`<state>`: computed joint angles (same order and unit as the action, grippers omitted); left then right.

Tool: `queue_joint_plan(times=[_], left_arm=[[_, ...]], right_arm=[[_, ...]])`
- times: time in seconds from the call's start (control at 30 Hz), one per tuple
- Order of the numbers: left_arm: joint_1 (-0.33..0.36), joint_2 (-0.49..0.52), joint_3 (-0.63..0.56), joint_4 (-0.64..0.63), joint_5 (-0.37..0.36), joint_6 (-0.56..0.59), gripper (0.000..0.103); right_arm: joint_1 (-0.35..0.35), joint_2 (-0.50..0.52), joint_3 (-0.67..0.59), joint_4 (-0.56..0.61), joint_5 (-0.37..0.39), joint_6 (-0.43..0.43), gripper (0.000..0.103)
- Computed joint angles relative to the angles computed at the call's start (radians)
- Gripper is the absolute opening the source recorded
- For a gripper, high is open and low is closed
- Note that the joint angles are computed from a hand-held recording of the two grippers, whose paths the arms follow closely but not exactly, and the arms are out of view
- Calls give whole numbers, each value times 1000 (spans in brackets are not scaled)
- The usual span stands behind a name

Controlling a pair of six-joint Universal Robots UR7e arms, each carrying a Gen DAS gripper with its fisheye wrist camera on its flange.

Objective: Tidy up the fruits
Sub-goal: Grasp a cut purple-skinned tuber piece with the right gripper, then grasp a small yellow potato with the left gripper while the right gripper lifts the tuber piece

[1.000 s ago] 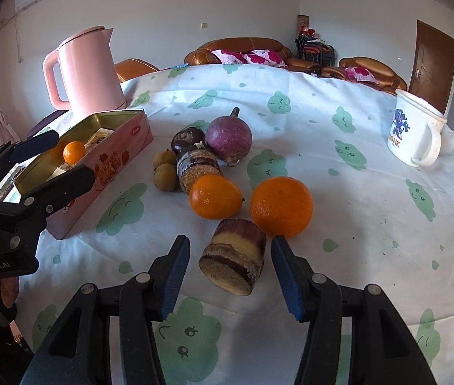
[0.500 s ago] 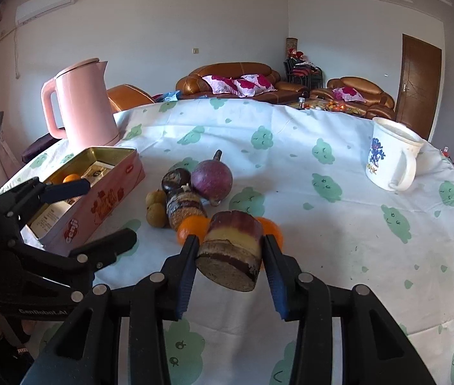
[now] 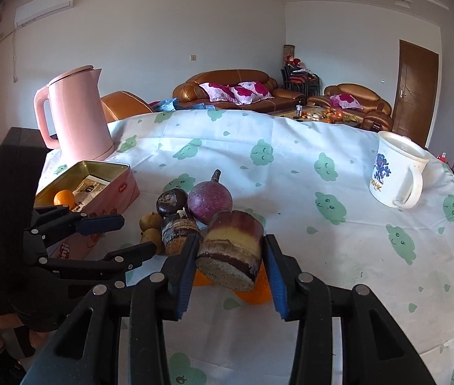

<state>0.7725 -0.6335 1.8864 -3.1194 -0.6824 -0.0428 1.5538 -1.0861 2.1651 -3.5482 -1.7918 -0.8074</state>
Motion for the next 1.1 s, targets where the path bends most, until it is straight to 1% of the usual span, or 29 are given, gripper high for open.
queue_joint_plan(times=[0.1,0.17,0.2,0.3,0.37,0.5,0.57,0.6,0.73,0.93,1.1], left_arm=[[-7,10,-6,-2,11,17,51],[-6,12,-12,16,3,24,49],[-2,10,-18,40,-4,13,45],[19,0,-36,101,-40,-28,42],[30,-4,-48,136,-63,-51,39],[36,-3,-52,139,-77,-58,38],[39,-6,-52,139,-93,-57,33],[40,-8,-51,135,-97,-55,31],[40,-16,-34,90,-114,-42,30],[28,-21,1,-27,-124,13,30],[18,-19,21,-104,-126,57,30]], right_arm=[[-5,19,-8,-15,-10,-4,42],[-7,22,-15,-1,-13,3,42],[-9,20,-14,-4,-5,5,42],[-9,21,-13,-5,-2,1,43],[-6,25,-14,-8,-7,-4,42],[-8,24,-12,-8,-3,-11,43],[-9,23,-13,-3,0,-8,43],[-10,23,-12,-3,1,-8,43],[-16,19,-6,-16,21,-9,43],[-23,10,10,-34,57,-25,43],[-23,10,17,-53,69,-37,43]])
